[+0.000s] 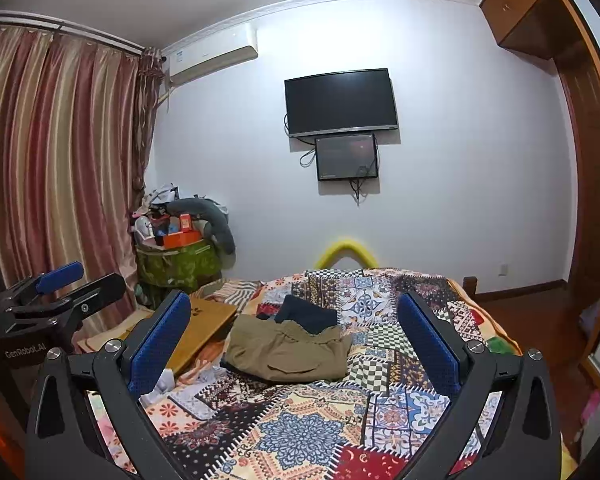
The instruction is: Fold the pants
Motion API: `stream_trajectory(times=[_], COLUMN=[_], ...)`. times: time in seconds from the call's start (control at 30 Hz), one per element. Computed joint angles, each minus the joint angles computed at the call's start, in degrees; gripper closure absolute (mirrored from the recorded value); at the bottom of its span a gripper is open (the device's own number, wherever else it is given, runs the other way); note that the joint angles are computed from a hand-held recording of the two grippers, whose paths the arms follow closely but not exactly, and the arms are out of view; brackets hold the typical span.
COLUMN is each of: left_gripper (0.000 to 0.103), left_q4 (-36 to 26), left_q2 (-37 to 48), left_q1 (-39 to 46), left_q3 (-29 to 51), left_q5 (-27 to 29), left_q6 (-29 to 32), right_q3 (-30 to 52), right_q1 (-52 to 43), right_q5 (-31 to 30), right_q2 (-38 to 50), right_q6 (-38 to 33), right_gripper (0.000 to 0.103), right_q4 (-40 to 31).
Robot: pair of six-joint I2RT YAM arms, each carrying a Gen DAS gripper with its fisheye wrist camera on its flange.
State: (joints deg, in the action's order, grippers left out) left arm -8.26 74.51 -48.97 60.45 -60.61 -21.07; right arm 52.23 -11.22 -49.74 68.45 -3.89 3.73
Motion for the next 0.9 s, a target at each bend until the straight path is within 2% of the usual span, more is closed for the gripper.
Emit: stream_trajectory(times=[0.9], left_gripper=[0.0], left_q4=[-0.2], left_q2=[0.26], left_q1=[1.87], left_q3=[0.11], left_q5=[5.7], left_q6=[-0.05], right_q3=[0.31], right_q1=[0.43], right_q5=[1.13], right_q2=[0.73], right_q6=[0.44], right_gripper=[0.0], right_q4=[0.43])
